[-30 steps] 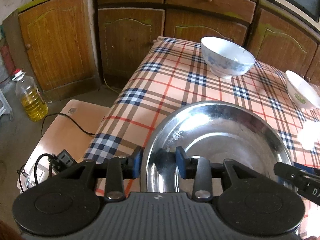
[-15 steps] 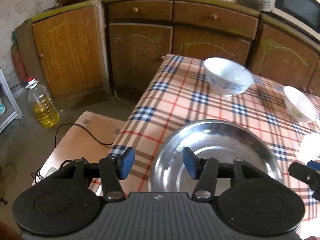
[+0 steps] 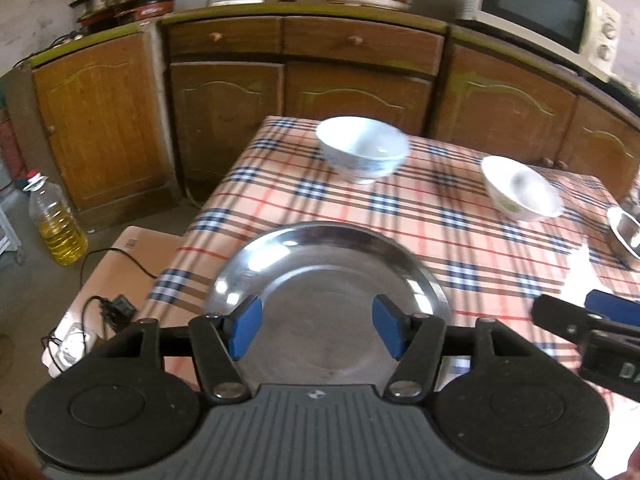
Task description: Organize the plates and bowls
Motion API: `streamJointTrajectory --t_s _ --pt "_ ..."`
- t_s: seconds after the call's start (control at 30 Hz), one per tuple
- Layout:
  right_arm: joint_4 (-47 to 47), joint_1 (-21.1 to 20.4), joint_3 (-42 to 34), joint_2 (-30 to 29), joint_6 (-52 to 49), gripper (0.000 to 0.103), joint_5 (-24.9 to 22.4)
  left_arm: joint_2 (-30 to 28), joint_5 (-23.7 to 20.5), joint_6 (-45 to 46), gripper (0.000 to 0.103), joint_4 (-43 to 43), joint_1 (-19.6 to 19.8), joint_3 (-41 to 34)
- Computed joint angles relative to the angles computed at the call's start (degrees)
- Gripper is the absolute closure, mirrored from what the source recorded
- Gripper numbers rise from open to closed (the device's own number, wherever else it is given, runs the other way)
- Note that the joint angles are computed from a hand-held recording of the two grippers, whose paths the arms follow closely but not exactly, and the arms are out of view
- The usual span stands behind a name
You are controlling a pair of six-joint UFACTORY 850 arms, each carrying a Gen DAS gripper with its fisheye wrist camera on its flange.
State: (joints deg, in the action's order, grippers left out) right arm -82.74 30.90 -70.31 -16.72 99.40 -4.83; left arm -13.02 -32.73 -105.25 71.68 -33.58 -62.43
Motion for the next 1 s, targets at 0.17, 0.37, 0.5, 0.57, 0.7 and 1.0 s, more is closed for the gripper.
streamJointTrajectory --t_s 0.17,0.37,0.5,0.57,0.7,1.0 --pt "-13.94 -1.88 3.04 2.89 14.53 0.022 0.59 -1.58 0.53 1.24 0.041 -1.29 -2.54 -2.76" --pt "-21.89 -4.84 6.15 6.05 23.21 0.022 0.34 -4.46 1.26 3.84 0.04 -2.15 -5.42 -7.37" --pt "-20.27 -6.93 7.69 7.81 21.35 0.022 -0.09 -7.0 0.74 5.86 0.04 -3.11 -7.11 -11.17" --pt "-19.53 -8.35 8.38 8.74 20.62 0.022 0.19 -8.02 0.83 6.5 0.04 -3.54 -7.75 -12.8" --pt "-20.04 -10.81 9.59 10.32 21.32 0.022 0.11 -10.21 0.57 8.36 0.039 -4.41 -9.09 -16.22" --pt "-26.57 -16.57 11.26 12.68 27.08 0.022 0.83 -15.28 0.38 15.35 0.037 -7.87 -10.83 -23.87"
